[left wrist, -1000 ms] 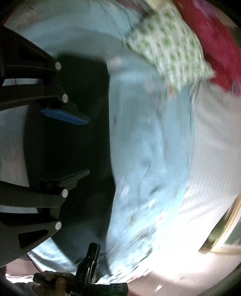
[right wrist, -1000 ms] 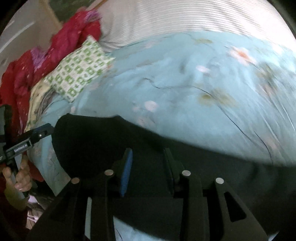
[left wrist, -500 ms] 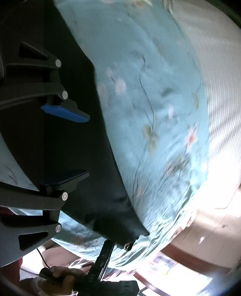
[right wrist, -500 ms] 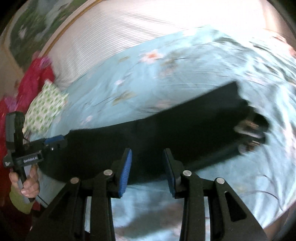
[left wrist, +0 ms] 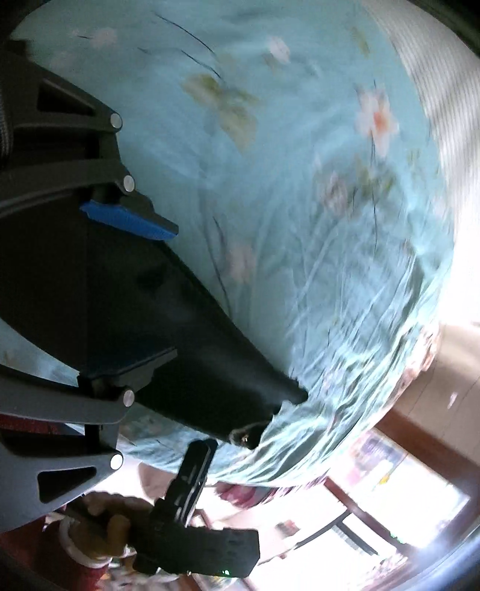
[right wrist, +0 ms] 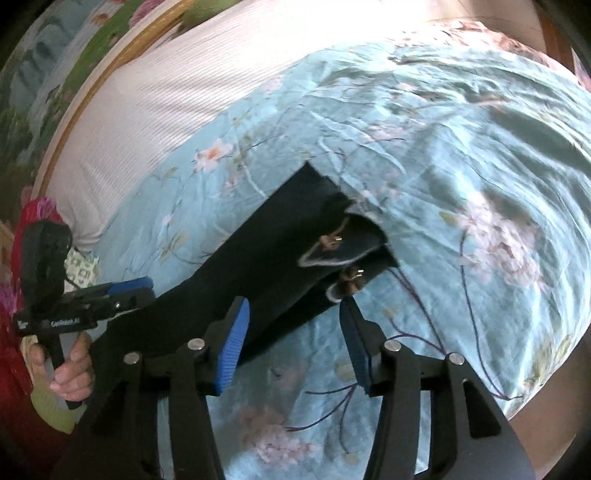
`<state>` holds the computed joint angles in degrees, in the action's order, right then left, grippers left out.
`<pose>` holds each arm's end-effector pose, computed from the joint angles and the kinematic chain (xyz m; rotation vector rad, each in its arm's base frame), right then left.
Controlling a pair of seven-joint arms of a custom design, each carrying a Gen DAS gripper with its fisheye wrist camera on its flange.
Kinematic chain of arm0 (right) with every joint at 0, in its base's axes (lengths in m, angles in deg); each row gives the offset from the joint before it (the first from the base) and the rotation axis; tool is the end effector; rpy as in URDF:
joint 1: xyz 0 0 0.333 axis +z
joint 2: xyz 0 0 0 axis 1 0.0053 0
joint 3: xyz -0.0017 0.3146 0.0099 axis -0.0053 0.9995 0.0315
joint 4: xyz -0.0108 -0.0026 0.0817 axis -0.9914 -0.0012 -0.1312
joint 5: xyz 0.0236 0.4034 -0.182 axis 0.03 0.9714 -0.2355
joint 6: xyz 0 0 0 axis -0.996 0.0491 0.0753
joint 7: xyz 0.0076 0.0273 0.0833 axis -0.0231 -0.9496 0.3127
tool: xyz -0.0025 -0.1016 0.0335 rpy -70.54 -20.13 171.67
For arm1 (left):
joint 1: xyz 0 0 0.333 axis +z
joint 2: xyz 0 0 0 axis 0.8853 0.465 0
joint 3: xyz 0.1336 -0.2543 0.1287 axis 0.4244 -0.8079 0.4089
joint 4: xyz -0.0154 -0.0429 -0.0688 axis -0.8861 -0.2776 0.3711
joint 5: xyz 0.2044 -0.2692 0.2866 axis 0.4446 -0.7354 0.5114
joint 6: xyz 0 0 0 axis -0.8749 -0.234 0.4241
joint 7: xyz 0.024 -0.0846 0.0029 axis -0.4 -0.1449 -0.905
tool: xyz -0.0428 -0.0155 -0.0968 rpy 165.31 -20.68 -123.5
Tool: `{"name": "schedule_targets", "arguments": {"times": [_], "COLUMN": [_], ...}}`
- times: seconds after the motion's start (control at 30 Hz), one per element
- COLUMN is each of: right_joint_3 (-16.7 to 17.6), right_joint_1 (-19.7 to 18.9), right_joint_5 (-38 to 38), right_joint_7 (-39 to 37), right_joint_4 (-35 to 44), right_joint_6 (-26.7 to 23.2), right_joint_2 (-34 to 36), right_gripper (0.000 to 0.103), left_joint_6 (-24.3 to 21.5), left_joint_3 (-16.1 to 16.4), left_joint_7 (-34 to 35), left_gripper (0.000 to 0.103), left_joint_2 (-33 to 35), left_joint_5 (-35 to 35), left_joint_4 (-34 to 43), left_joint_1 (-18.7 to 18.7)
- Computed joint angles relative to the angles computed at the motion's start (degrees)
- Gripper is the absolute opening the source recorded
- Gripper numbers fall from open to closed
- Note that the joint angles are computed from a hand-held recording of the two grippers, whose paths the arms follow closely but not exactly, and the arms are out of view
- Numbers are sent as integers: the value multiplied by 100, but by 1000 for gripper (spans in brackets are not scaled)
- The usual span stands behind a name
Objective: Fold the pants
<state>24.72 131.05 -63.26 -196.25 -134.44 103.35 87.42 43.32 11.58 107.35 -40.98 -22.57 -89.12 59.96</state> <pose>0.3530 0.4663 0.4201 -0.4796 2.3849 -0.7463 0.6993 -0.2001 0.4410 0.3321 -2.7872 0.7032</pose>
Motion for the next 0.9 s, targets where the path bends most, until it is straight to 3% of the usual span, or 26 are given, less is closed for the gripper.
{"name": "schedule_targets", "arguments": {"times": [0.2,0.43,0.47,0.5,0.7,0.77,0.83,0.9], "right_joint_3": [6,4,22,25,153,175,186,203], "right_joint_1": [-55,-267,-288,-302,-358,-370,-371,-365], "right_joint_5": [-20,-387,-383,-296,-480,-534,-571,-631], "right_joint_7": [480,1140,1067,867,1082,1103,1067,1032], "right_joint_4": [-280,-804,-788,-772,-1060,-1062,-1063,-1082], "right_joint_6": [200,661,638,597,777,771,763,773], "right_joint_2": [-182,-525,-520,-526,-732,-726,-732,-768], "right_gripper": [53,53,42,18,13,13,13,13], "left_joint_6": [-428,-506,-532,-524,-475,-699,-1040,-1070], "left_joint_3": [-144,-221,-228,-235,-311,-344,-379,-399], "left_joint_7": [-25,-222,-231,-238,-223,-298,-351,-289], "left_gripper": [59,60,60,60,56,48,14,12], "left_joint_2": [413,680,705,716,751,908,1071,991], "left_joint_5": [338,634,656,674,696,620,539,438], "left_joint_4": [518,741,768,767,691,906,1154,1045], "left_joint_1": [-359,-766,-793,-821,-980,-999,-993,-947]}}
